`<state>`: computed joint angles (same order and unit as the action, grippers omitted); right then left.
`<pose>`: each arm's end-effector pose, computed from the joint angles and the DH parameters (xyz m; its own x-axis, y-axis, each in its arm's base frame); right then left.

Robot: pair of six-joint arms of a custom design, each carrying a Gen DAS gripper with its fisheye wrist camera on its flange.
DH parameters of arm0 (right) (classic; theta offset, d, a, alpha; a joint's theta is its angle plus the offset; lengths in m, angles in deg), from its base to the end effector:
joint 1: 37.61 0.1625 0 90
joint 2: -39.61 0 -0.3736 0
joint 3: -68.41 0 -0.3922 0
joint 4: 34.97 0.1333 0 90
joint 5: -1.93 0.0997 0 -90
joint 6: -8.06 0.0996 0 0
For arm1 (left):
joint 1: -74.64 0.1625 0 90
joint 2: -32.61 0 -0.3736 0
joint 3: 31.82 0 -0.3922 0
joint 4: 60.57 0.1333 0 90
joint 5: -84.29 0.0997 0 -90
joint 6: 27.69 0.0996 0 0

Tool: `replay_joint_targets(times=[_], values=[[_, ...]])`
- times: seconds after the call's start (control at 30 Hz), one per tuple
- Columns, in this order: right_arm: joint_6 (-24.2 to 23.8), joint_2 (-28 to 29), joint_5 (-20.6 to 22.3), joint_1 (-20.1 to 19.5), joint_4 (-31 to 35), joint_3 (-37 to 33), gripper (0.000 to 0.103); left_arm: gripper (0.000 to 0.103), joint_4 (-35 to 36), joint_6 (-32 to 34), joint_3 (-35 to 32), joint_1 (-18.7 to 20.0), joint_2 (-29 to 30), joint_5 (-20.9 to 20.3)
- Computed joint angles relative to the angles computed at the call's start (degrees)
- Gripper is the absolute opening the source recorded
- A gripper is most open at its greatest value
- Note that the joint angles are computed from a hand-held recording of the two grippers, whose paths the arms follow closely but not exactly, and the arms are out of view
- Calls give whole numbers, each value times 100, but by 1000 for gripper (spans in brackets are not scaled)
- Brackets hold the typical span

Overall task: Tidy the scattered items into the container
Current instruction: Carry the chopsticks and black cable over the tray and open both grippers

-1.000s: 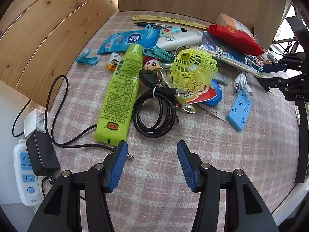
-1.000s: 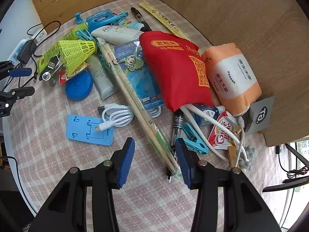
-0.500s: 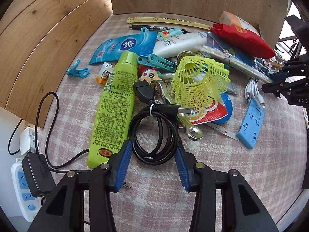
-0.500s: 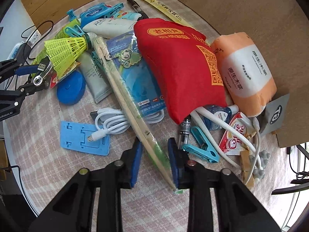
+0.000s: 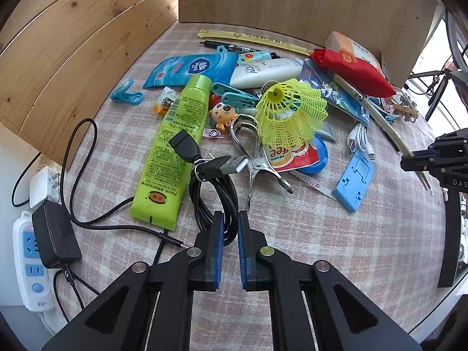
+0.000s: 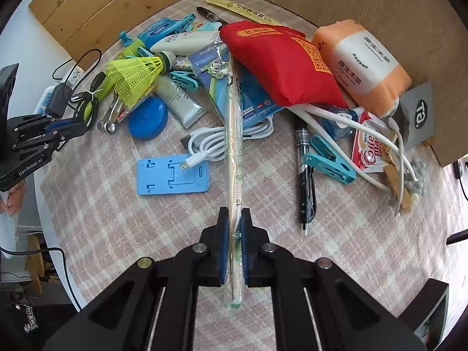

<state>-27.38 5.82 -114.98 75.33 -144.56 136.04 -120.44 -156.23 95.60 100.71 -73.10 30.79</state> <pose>0.3584 -0.6204 0.0412 -0.4146 -0.8843 0.2147 -0.7588 0.4662 0.4549 -0.1506 -0.2880 0.2492 -0.4758 -0.7903 -0.3860 -0.2935 0.5564 -0.7774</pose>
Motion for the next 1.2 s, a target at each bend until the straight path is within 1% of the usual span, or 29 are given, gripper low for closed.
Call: replay_joint_targets(times=[0.13,0.17,0.27,0.33,0.4,0.57,0.63,0.77,0.9,1.0,1.1,1.2], values=[[221,-366,133,-87,-87,331,5,7,11,-450,55,-351,-44,-162],[248,-463,171,-114,-116,413,5,7,-2,-481,130,-363,-185,-118],[444,-785,255,-144,-268,781,4,6,9,-619,113,-509,-153,-114],[476,-862,352,-226,-256,788,4,6,-24,-666,41,-594,-7,-126],[529,-842,360,-222,-333,771,4,6,-89,-692,-8,-638,106,-102],[734,-1311,513,-358,-537,1235,4,5,-282,-570,-229,-664,477,25],[803,-1499,569,-416,-580,1371,4,4,-364,-485,-349,-676,653,152],[964,-1955,694,-564,-740,1684,4,4,-625,-113,-604,-636,1081,387],[1124,-2500,763,-753,-838,1945,4,3,-1228,382,-726,-499,1351,631],[1217,-2878,717,-889,-991,2144,4,3,-1585,907,-991,-347,1746,823],[1311,-3257,627,-1055,-1152,2317,4,3,-2073,1599,-1310,-145,2192,1029],[1389,-3639,559,-1270,-1285,2446,4,3,-2766,2454,-1618,59,2636,1244]])
